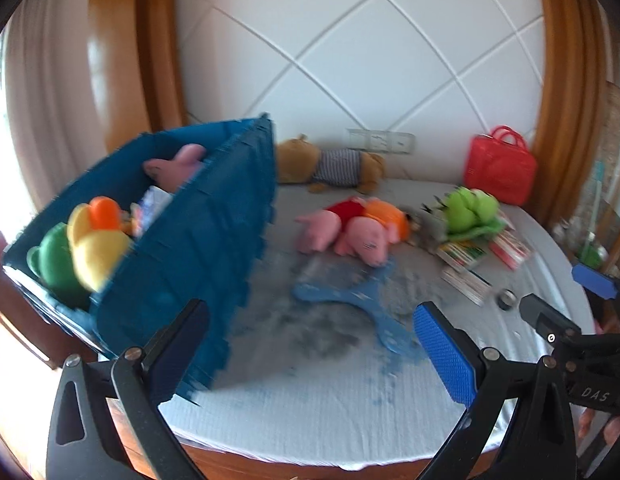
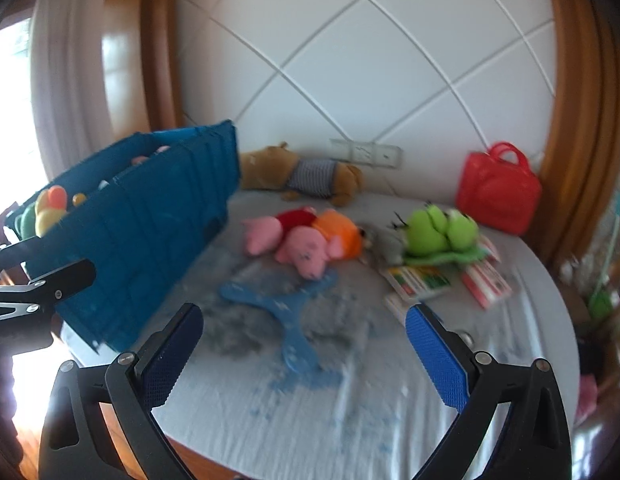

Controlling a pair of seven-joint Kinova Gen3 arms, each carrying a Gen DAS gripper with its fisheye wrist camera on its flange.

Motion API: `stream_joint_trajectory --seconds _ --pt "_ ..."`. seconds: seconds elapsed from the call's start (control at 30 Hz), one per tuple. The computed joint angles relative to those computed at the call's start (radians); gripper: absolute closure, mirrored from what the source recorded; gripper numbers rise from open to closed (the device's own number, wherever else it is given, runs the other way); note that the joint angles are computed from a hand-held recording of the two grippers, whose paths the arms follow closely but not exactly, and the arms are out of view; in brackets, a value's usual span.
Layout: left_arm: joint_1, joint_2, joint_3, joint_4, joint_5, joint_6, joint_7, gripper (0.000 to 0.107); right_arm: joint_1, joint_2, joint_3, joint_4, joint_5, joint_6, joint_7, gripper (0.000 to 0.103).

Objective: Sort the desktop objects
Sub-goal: 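Withdraw both tools from the crate back over the bed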

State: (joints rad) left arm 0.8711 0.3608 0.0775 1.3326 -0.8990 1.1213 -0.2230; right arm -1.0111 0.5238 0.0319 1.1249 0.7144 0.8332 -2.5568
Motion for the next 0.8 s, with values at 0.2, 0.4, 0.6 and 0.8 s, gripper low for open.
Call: stream_joint_trajectory --seconds 0.2,0.4,0.6,0.8 --pt "0.03 -0.021 0.02 0.035 -0.005 -0.008 0.023 0.004 -0.065 -0.076 0.011 0.113 0.092 0.068 -0.176 0.0" --pt "0.052 -0.067 0.046 0.112 -0.032 0.038 0.111 0.004 -0.083 -0.1 -0.053 0.145 0.145 0.132 -0.258 0.0" --pt "0.039 -0.105 0.09 0.171 -0.034 0.065 0.133 0.004 -0.117 -0.083 -0.083 0.134 0.166 0.191 -0.298 0.0" --pt "0.022 -0.134 0.123 0.219 -0.032 0.059 0.166 0.004 -0.137 -0.063 -0.093 0.116 0.161 0.229 -0.295 0.0"
